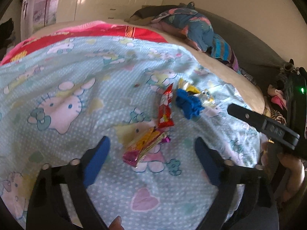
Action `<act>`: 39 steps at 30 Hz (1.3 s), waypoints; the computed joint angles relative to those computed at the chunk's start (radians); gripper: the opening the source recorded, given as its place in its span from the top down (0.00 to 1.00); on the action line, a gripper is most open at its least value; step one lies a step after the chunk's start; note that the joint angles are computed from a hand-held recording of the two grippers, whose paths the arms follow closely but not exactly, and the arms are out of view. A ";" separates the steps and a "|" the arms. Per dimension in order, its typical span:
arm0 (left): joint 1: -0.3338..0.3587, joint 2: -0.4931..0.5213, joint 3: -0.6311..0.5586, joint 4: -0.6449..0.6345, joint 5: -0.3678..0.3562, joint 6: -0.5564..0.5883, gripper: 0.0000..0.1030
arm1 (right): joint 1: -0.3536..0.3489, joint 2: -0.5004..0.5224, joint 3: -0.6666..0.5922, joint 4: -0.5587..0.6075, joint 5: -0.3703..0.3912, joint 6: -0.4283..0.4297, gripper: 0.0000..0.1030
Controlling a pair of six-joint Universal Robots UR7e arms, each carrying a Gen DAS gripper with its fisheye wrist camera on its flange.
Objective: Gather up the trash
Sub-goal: 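Move both tools back over the blue glove and remaining wrappers, then grasp the blue glove with the right gripper while the left gripper grasps the pink-yellow candy packet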
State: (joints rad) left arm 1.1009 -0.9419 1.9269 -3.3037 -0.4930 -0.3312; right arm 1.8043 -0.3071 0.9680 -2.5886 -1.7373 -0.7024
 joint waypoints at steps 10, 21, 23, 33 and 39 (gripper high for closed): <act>0.038 0.004 0.017 -0.027 -0.040 -0.044 0.43 | 0.033 0.154 -0.191 0.062 -0.091 -0.052 0.17; 0.053 0.007 0.026 -0.058 -0.062 -0.036 0.59 | 0.031 0.234 -0.292 0.181 -0.117 -0.044 0.76; 0.052 0.007 0.028 -0.061 -0.061 -0.040 0.63 | 0.025 0.208 -0.243 0.158 -0.095 -0.051 0.82; 0.039 -0.008 0.031 -0.029 -0.086 -0.049 0.69 | 0.001 0.054 0.002 0.053 -0.036 -0.055 0.86; 0.011 -0.019 0.029 -0.062 -0.076 -0.022 0.70 | -0.013 -0.035 0.123 0.000 -0.004 -0.059 0.86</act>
